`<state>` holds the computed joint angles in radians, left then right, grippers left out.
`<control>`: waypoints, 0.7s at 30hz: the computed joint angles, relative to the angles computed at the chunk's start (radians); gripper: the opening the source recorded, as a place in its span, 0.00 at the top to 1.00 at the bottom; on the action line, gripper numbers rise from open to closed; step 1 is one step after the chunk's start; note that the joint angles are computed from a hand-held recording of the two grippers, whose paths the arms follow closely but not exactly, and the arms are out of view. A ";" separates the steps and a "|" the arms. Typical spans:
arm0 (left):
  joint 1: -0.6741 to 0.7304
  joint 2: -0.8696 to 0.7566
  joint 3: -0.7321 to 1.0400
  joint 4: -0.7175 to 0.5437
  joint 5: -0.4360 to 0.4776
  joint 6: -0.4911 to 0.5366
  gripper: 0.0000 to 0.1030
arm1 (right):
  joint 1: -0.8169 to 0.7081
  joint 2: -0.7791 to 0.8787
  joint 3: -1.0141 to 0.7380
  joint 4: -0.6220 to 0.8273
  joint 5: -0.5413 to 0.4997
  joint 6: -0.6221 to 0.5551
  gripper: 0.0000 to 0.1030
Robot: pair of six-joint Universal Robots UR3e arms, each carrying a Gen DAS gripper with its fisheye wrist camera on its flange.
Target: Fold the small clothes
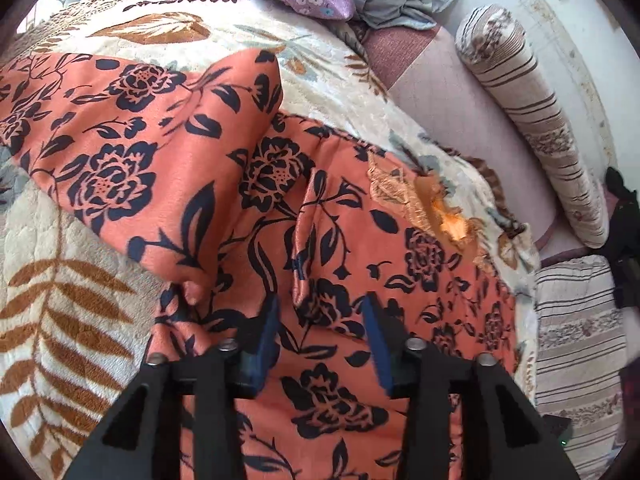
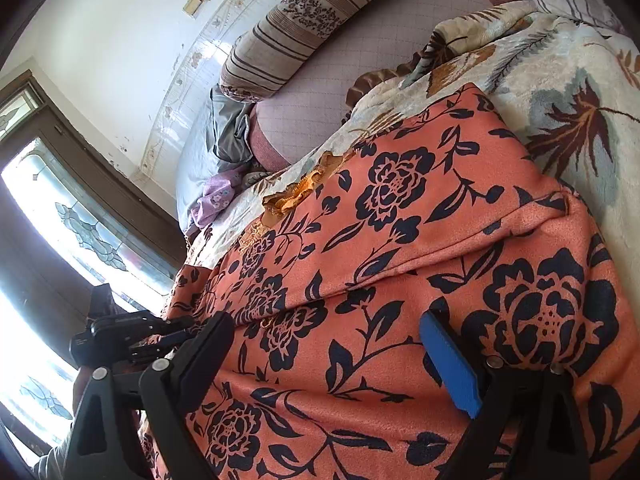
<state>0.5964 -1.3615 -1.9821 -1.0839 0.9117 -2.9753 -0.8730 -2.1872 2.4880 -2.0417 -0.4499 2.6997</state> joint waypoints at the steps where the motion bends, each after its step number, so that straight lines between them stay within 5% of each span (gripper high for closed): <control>1: 0.075 0.066 -0.013 -0.085 -0.057 0.068 0.34 | 0.004 0.004 -0.001 -0.009 -0.003 0.006 0.07; 5: 0.414 0.182 0.070 -0.515 -0.207 0.397 0.29 | 0.033 0.023 -0.013 -0.066 -0.033 0.054 0.07; 7: 0.562 0.147 0.117 -0.608 -0.244 0.490 0.27 | 0.070 0.053 -0.038 -0.115 -0.075 0.105 0.07; 10: 0.679 0.014 0.156 -0.436 -0.225 0.379 0.27 | 0.205 0.103 -0.178 -0.124 -0.256 0.180 0.07; 13: 0.720 -0.187 0.245 -0.231 -0.208 0.185 0.27 | 0.228 0.057 -0.250 -0.045 -0.252 0.151 0.07; 21: 0.655 -0.590 0.591 -0.138 -0.184 -0.122 0.27 | 0.424 0.390 -0.486 -0.458 -0.423 0.446 0.07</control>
